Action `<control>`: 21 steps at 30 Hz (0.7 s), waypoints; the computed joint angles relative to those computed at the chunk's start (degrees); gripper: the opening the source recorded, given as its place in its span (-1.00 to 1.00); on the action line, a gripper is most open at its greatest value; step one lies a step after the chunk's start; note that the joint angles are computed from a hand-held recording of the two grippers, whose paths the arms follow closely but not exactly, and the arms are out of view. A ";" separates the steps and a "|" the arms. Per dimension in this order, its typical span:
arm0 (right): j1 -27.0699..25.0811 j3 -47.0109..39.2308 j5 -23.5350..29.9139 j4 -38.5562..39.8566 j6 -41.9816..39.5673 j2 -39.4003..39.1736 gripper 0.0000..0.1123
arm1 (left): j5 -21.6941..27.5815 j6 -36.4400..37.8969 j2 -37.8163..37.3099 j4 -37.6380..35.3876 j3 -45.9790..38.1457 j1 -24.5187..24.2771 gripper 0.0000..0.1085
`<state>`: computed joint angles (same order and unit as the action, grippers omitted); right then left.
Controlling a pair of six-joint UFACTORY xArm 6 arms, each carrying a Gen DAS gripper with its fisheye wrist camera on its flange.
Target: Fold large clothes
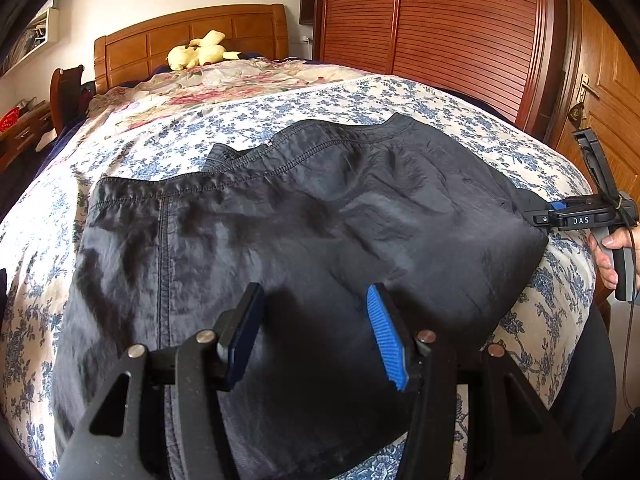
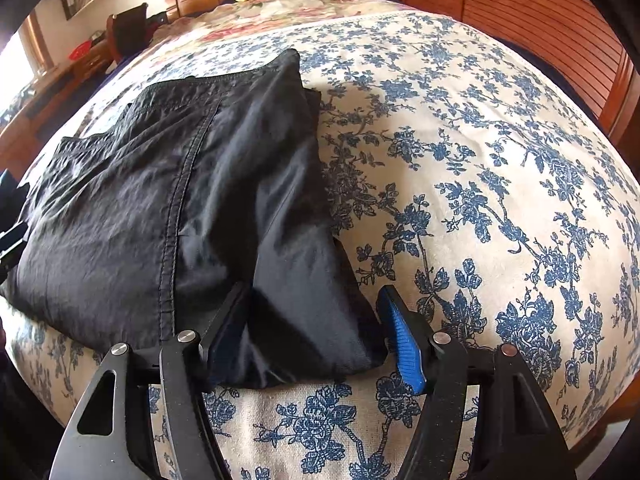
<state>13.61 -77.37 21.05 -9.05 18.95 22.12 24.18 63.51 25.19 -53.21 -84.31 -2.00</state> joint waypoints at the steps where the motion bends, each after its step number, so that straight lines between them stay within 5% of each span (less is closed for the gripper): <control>1: 0.06 0.02 0.07 0.68 -0.63 -0.03 0.20 | 0.13 -0.05 0.08 0.10 -0.11 0.06 -0.03; 4: 0.21 0.07 -0.26 3.71 -3.45 0.08 0.02 | 0.26 -0.13 0.22 0.37 -0.19 0.08 -0.03; 9: 1.32 0.09 -0.69 15.27 -15.01 -0.08 -0.76 | 0.32 -0.25 0.31 0.51 -0.25 0.09 -0.03; 13: 1.95 0.67 -2.25 11.04 -12.81 -0.92 -0.82 | 0.42 -0.07 0.28 0.25 -0.14 0.14 -0.03; 18: 2.88 0.80 -5.18 20.22 -20.15 -2.87 -0.84 | 1.43 -0.52 0.28 0.27 -0.48 0.58 -0.03; 21: 3.80 -1.56 -4.78 18.79 -20.01 -3.00 -0.84 | 2.89 1.27 -1.16 -2.24 -0.03 1.19 -0.03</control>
